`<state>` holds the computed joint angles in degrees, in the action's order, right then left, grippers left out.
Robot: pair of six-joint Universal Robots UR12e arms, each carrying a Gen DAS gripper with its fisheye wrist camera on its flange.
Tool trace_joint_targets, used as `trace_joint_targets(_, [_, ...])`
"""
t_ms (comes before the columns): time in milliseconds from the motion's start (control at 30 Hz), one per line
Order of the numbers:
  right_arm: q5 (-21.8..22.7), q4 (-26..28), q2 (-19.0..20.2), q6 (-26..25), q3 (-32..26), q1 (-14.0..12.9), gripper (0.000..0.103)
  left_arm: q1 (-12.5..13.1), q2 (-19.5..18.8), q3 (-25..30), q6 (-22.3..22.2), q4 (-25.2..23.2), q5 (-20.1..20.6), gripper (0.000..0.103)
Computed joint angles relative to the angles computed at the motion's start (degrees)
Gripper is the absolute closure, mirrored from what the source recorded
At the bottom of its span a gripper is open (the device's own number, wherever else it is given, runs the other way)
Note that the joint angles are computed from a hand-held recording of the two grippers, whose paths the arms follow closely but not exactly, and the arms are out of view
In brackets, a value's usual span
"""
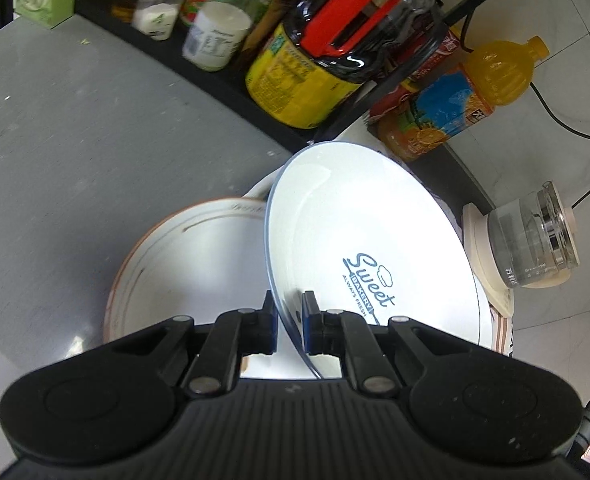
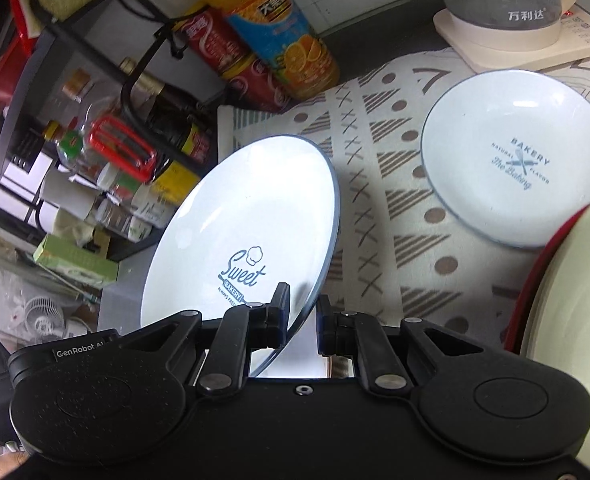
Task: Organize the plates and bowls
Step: 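Lower the 'Sweet' plate onto the patterned-rim plate and open the right tool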
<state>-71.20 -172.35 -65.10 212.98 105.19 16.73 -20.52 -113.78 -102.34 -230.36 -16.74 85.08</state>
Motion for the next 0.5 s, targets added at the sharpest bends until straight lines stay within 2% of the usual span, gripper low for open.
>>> trace_joint_targets(500, [-1.0,2.6,-0.7,-1.9,0.9,2.4,0.091,0.1,2.7,-4.9,-1.9,-0.6,0.7,0.093])
